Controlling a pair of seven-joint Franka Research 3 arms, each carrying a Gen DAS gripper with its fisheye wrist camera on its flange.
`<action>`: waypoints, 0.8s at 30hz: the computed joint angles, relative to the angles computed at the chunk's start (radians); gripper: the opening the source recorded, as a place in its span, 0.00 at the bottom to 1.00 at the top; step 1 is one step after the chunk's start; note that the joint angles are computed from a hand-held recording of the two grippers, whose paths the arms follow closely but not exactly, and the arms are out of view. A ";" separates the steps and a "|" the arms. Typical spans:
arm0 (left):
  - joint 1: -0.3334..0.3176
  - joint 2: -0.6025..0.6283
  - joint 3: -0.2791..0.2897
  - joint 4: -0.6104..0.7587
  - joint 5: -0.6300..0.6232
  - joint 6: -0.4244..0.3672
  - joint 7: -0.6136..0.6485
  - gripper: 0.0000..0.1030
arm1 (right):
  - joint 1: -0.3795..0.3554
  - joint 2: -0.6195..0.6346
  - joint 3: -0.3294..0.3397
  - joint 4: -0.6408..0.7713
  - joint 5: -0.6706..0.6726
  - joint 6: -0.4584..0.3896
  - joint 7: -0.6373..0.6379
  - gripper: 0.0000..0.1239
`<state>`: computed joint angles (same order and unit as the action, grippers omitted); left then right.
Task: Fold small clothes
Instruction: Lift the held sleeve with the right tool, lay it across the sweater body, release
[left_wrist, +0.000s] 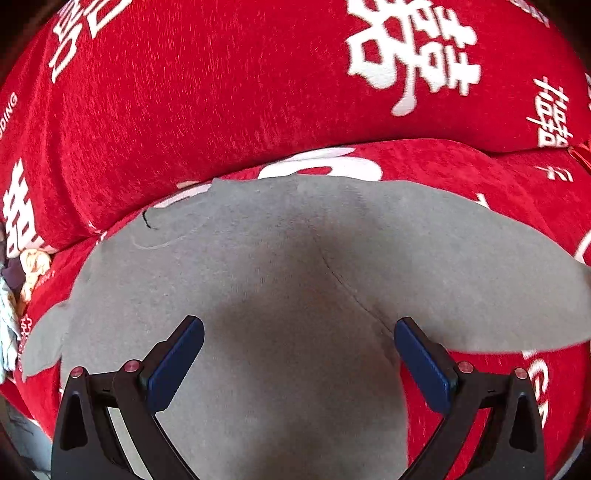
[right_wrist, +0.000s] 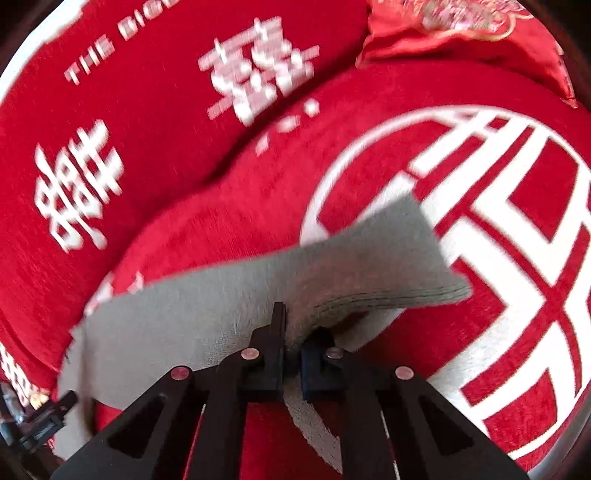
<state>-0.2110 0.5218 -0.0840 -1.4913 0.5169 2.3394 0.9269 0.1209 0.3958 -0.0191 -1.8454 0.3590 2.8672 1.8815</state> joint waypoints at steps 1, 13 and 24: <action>0.002 0.017 -0.001 0.022 -0.008 -0.011 0.005 1.00 | 0.021 -0.016 -0.020 -0.023 -0.019 0.033 0.023 0.05; -0.005 0.083 -0.007 0.092 -0.043 -0.039 0.058 1.00 | -0.149 0.010 0.167 -0.016 0.218 0.058 -0.196 0.17; -0.019 0.088 0.006 0.089 -0.030 -0.021 0.035 1.00 | 0.007 0.003 -0.004 -0.027 0.159 0.079 -0.134 0.05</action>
<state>-0.2302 0.6098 -0.0781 -1.4019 0.4873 2.3187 0.9619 0.1283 0.3987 -0.0235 -1.8727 0.5182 2.9460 1.7471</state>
